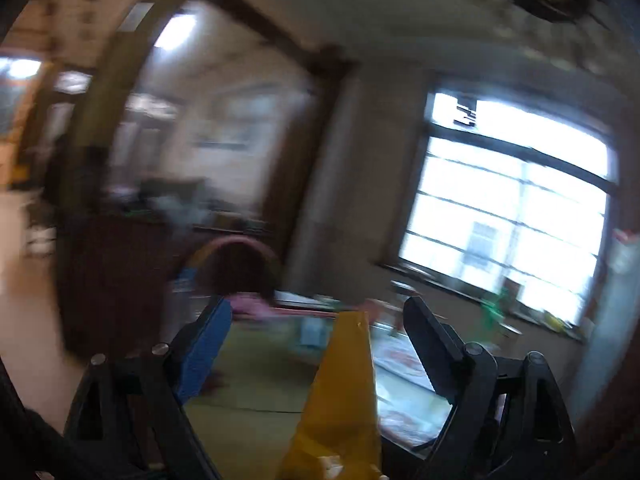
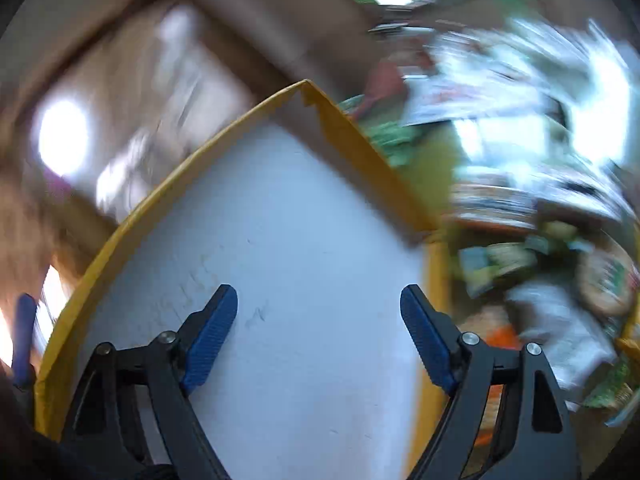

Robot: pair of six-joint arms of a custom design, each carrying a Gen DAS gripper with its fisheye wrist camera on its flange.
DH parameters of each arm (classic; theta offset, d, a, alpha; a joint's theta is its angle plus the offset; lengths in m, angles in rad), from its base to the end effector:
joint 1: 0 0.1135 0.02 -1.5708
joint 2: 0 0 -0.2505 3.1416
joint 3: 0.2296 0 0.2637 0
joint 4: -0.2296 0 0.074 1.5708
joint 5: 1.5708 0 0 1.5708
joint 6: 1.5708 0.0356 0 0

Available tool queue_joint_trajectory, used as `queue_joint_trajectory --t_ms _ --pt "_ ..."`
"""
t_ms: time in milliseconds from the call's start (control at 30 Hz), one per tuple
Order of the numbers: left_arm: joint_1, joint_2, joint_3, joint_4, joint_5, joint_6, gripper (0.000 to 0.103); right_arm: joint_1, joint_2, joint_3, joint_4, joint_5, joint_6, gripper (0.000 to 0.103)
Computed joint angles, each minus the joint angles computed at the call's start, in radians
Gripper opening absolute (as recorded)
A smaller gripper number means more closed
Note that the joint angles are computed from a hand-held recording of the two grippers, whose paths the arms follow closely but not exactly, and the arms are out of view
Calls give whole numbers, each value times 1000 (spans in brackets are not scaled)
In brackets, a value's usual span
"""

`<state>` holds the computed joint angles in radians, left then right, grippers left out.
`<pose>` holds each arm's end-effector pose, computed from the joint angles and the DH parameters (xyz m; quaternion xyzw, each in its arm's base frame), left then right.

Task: Organize snacks
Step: 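Lift and tip the yellow tray with both grippers, pouring the snacks out, then set the empty tray down and move both grippers toward the snack pile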

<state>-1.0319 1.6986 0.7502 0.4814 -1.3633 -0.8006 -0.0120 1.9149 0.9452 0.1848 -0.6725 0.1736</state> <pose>0.1957 -0.2594 0.1517 -0.2518 0.6949 0.0036 0.6735 0.3715 0.0177 0.0995 -0.0450 0.8800 0.3330 0.3357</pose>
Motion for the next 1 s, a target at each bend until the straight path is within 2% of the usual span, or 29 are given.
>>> queue_joint_trajectory --t_ms 33,67,100,133,167,200,267,300,367,400,467,533,567,633,733,800,867,933,1000 --pt "14 -32 -48 -145 -15 -200 88 86 14 -16 32 46 -53 84" --pt "38 -66 -113 -339 -7 -487 88 171 54 -4 50 79 -111 84" --pt "71 -79 -192 -366 29 -639 88 238 94 -4 82 111 -156 83" --pt "108 -76 -258 -305 76 -693 88 269 108 -11 108 138 -157 83" --pt "167 -43 -329 -170 147 -701 88 308 138 -33 176 174 -157 83" --pt "236 9 -379 -62 236 -717 88 319 149 -38 193 190 -161 83" --pt "362 182 -428 246 397 -634 88 346 194 -33 216 223 -173 83" --pt "396 229 -417 274 450 -625 88 333 203 -37 234 215 -178 83" --pt "409 235 -393 251 536 -552 88 301 204 -34 222 171 -194 83" --pt "379 188 -379 152 517 -555 88 271 194 -56 262 162 -190 83" --pt "268 78 -319 -150 412 -599 88 215 62 -201 272 149 -243 83" --pt "139 52 -163 -542 311 -693 88 139 -104 -341 258 116 -292 83" --pt "74 43 -97 -681 286 -713 88 67 -220 -413 202 109 -342 83" --pt "-21 51 0 -831 269 -721 88 -44 -404 -503 96 64 -419 84" --pt "-111 100 138 -903 281 -638 89 -290 -639 -574 -130 -33 -590 87" --pt "-148 144 214 -925 295 -589 89 -459 -719 -580 -264 -103 -707 88" --pt "-182 189 300 -973 306 -565 89 -620 -718 -556 -398 -178 -849 88" --pt "-223 236 370 -997 324 -547 89 -727 -685 -539 -460 -200 -951 88" --pt "-232 280 404 -958 352 -492 89 -816 -644 -518 -520 -225 -1052 88"
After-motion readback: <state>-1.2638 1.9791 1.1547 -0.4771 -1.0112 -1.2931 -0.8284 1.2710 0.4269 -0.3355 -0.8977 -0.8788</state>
